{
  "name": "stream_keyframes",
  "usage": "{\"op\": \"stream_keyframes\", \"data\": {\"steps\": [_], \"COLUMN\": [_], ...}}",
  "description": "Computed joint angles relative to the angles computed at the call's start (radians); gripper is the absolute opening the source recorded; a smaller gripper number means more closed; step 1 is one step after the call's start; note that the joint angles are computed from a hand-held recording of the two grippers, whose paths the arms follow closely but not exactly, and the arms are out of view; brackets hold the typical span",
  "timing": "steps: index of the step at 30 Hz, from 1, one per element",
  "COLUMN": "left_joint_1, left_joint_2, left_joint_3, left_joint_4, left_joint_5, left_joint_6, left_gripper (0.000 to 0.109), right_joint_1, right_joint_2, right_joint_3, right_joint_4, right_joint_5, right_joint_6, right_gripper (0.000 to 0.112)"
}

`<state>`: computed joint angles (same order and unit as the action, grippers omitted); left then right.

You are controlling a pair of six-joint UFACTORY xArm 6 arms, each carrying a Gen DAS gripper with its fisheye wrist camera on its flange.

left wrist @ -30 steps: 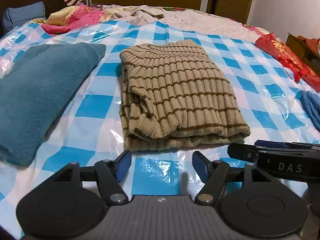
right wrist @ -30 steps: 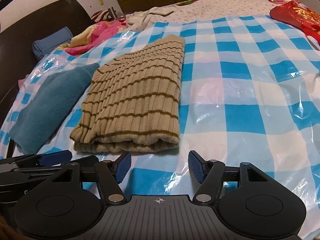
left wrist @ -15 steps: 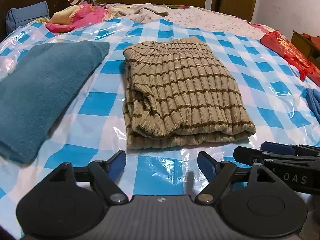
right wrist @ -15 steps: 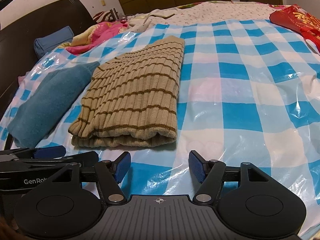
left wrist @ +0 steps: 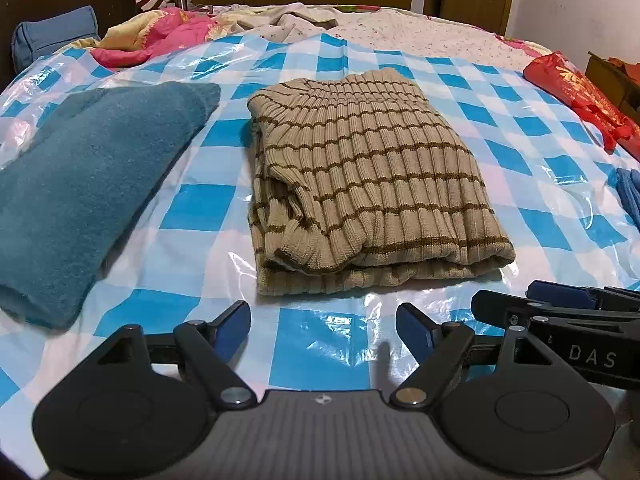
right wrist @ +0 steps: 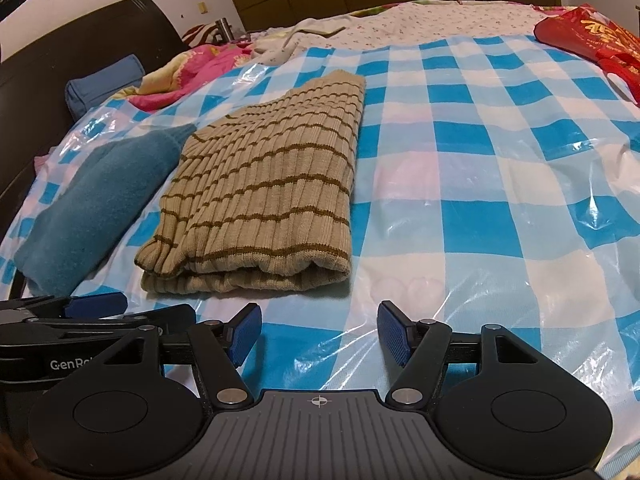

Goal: Fold small clothes

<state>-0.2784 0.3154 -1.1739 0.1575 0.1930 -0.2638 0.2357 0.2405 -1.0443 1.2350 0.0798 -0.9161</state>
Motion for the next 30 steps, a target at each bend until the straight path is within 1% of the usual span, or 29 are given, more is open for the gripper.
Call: {"op": "stream_keyframes", "data": {"steps": [11,17,21,25,30], "left_joint_1": [-0.003,-0.004,-0.005,-0.004,-0.002], "left_joint_2": [-0.004,-0.008,-0.01,-0.014,-0.016], "left_joint_3": [-0.003,-0.001,0.002,0.008,0.012], "left_joint_4": [-0.032,-0.005,-0.044,-0.03,-0.016], "left_joint_5": [0.025,0.03,0.032,0.025,0.017], "left_joint_6": [0.016,-0.01,0.014,-0.001,-0.013], "left_gripper": [0.09,0.09,0.09,0.09,0.091], "right_joint_1": [0.001,0.003,0.003,0.004,0.005], "right_joint_2": [-0.008,-0.011,-0.014,-0.02,-0.023], "right_joint_3": [0.01,0.017,0.02,0.025,0.032], "right_joint_4": [-0.022,-0.04,-0.046,-0.033,-0.072], "right_joint_5": [-0.002,-0.007,-0.007,-0.009,-0.017], "right_joint_6": [0.024,0.043,0.05,0.045,0.085], "right_gripper": [0.065,0.065,0.065,0.067,0.068]}}
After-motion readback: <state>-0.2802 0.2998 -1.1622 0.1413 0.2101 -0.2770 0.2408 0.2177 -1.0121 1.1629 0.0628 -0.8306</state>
